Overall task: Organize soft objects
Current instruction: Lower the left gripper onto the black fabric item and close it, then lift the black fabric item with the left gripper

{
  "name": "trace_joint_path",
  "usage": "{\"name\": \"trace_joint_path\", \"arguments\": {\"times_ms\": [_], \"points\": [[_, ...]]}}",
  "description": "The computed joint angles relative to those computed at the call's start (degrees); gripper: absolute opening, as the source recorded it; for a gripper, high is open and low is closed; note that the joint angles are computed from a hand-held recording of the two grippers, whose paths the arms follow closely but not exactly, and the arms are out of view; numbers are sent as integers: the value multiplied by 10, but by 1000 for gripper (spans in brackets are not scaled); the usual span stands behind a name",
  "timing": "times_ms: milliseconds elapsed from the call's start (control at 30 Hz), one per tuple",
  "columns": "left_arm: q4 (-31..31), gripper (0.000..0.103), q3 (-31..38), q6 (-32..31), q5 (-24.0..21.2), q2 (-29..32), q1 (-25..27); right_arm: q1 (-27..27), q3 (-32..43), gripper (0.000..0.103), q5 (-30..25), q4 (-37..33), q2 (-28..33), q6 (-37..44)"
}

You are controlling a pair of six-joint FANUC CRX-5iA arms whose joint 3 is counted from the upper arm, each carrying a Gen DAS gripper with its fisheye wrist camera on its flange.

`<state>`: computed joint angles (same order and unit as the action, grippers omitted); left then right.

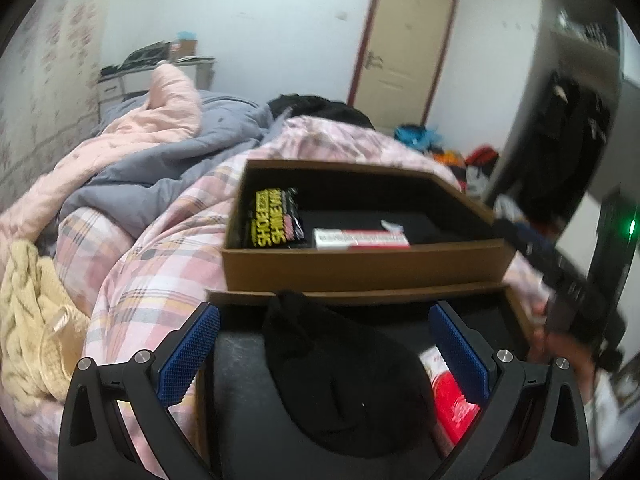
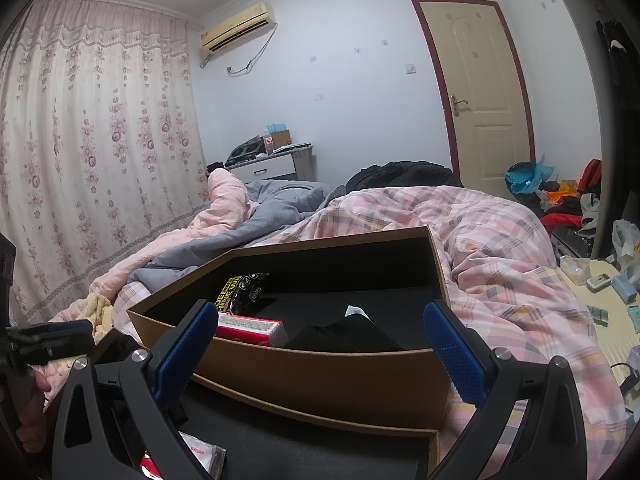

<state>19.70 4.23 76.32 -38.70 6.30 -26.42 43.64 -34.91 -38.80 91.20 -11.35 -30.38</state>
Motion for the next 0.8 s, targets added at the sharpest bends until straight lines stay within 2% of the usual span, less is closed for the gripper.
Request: {"name": "trace_joint_path", "arguments": {"times_ms": [133, 200, 300, 500, 667, 800], "points": [[-64, 103, 57, 14, -69, 35, -19, 1, 0, 102, -1, -1, -1, 2], [-59, 103, 76, 10, -105, 55, -18, 1, 1, 102, -2, -3, 0, 4], [-71, 96, 100, 33, -139, 74, -17, 1, 1, 102, -2, -3, 1, 3], [-82, 86, 105, 33, -141, 77, -21, 6, 3, 102, -8, -9, 2, 12], [-131, 66, 117, 83, -142, 75, -26, 6, 4, 102, -10, -11, 3, 15], [-152, 54, 116, 105, -133, 70, -27, 9, 6, 102, -14, -16, 4, 20]]}}
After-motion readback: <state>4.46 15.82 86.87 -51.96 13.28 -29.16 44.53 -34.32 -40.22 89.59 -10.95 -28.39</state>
